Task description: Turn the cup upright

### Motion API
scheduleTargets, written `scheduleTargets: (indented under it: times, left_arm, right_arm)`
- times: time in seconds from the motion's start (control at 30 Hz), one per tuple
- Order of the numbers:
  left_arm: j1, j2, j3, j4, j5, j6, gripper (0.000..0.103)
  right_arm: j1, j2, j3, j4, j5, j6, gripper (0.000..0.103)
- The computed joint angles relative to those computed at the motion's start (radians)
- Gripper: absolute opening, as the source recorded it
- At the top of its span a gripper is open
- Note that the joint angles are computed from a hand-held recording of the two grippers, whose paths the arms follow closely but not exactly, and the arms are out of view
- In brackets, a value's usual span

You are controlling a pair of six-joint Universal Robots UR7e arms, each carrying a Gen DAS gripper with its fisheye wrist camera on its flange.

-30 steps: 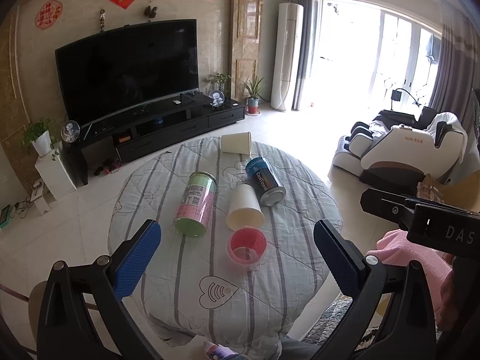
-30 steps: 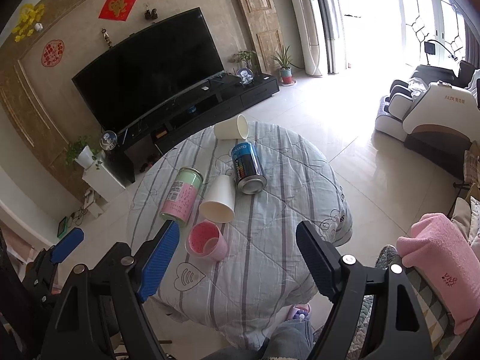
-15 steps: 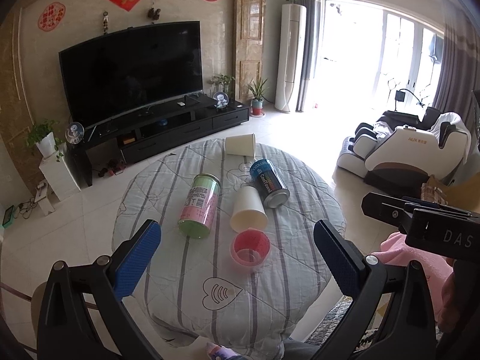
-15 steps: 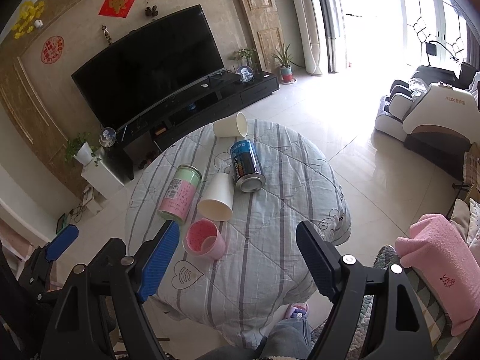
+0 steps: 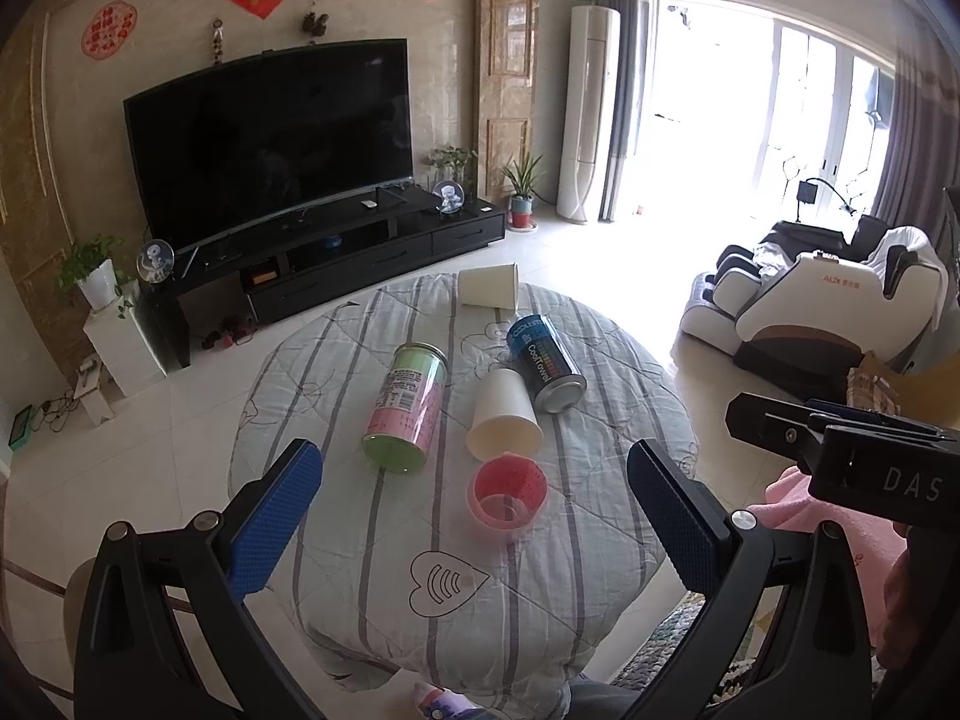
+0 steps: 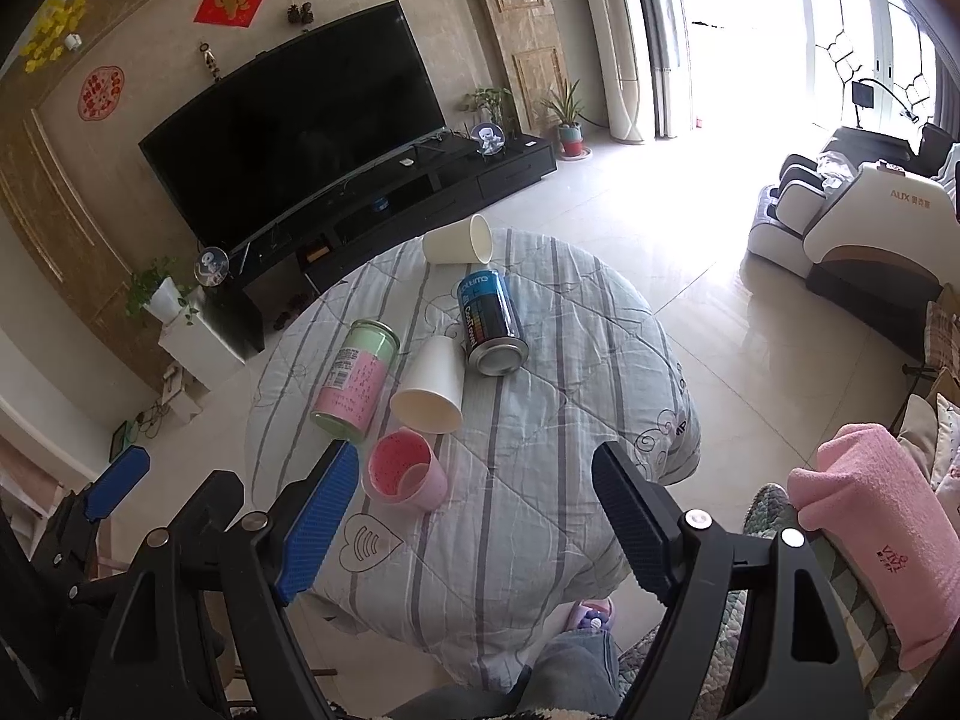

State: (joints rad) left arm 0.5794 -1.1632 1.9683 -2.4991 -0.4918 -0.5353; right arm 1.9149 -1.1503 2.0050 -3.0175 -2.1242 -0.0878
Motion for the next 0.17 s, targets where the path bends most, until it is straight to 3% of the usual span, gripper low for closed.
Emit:
scheduleTargets:
  times: [0.17]
  left_arm:
    - [-0.003,0.005,0.004,-0.024,0.008,0.015,0.103]
  right_arm:
    - [0.003,0.008,-0.015,0.017,-0.008,0.001,0.082]
